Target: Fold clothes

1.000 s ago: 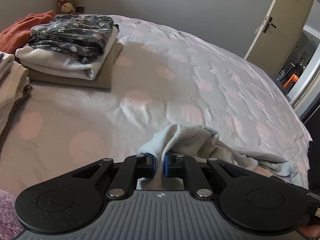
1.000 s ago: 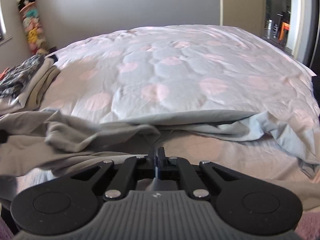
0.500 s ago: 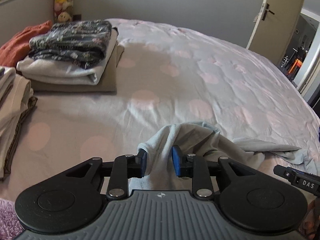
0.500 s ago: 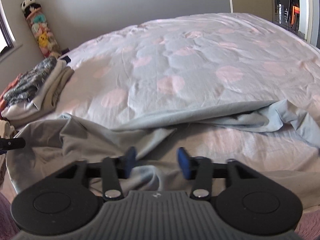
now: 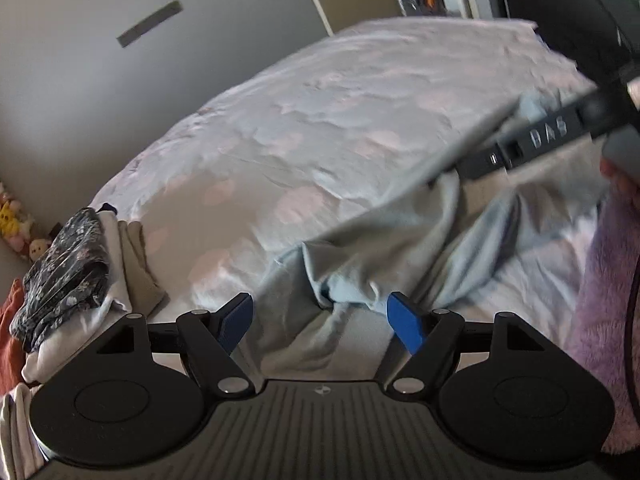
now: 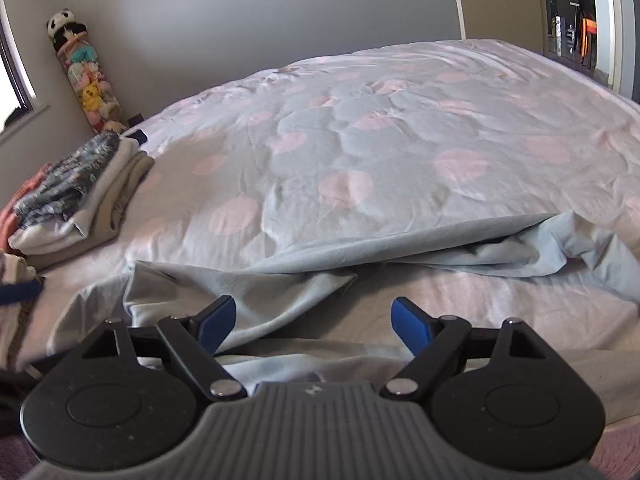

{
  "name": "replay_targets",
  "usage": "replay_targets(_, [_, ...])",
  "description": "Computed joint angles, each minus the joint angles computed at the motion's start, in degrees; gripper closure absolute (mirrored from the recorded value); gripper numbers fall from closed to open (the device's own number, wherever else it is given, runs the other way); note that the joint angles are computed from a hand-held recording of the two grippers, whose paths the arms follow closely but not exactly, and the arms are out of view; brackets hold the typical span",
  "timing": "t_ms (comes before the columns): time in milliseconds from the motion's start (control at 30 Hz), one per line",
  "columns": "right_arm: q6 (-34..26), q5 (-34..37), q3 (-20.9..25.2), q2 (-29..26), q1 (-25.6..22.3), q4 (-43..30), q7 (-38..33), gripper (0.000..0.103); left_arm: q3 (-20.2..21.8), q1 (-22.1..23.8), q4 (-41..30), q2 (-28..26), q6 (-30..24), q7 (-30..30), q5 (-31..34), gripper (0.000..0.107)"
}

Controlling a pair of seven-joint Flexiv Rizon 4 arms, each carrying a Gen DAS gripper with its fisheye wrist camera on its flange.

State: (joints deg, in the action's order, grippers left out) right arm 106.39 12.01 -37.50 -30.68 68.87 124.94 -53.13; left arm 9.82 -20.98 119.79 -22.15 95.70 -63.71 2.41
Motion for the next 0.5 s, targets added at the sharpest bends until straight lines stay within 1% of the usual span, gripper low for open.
replay_targets(67, [0.38,1.69,-0.37,-0.19,0.35,0.03,1.74,0.016,-0.54,-0.18,-1.66,-0.58,-5.21,1.94,0.69,0.034])
replay_targets(100, [0.82,1.82,0.93,0.11,-0.8,-0.05,2.23,0.016,0.27,-1.2,-3.11,-1.02,-8.47,1.76,1.46,0.034])
replay_targets(133, [1.25,1.98,2.3,0.41,-2.03,-0.15,2.66,0.016,1.41,-2.33,-4.45,-1.62,-10.54,0.67,2.83,0.034])
replay_targets(200, [2.02,2.4,4.99,0.92,-4.44,-0.42,3.32,0.016,2.56,-2.99,-6.15,-2.76,-12.36,-1.35,5.15,0.034])
replay_targets(233, [1.93,2.41,4.97,0.85,-4.37,-0.55,3.05,0.016,2.92,-3.1,-6.95,-3.28,-13.06,-2.4,6.11,0.035])
replay_targets(267, [1.83,2.4,4.91,0.79,-4.29,-0.67,2.81,0.014,2.95,-2.97,-7.75,-3.75,-13.96,-3.27,6.82,0.038])
replay_targets(333, [2.08,2.3,4.26,0.44,-3.62,-0.77,2.04,0.014,0.94,-1.17,-9.24,-4.5,-16.93,-3.94,6.43,0.049])
replay_targets(367, [2.35,2.3,3.9,0.21,-3.26,-0.81,1.49,0.014,-0.27,-0.09,-9.81,-4.89,-18.09,-4.25,6.07,0.051])
replay_targets(400, [2.47,2.32,4.54,0.34,-3.8,-0.86,1.18,0.014,-1.25,0.81,-10.28,-5.27,-18.87,-4.71,5.88,0.051])
replay_targets(467, [2.54,2.53,5.98,0.5,-5.09,-1.13,0.87,0.014,-2.03,1.65,-10.62,-5.86,-18.37,-6.4,6.28,0.051])
replay_targets(500, [2.56,2.45,7.34,0.68,-6.43,-1.33,0.89,0.014,-2.31,1.96,-10.79,-6.17,-18.09,-7.17,6.37,0.056])
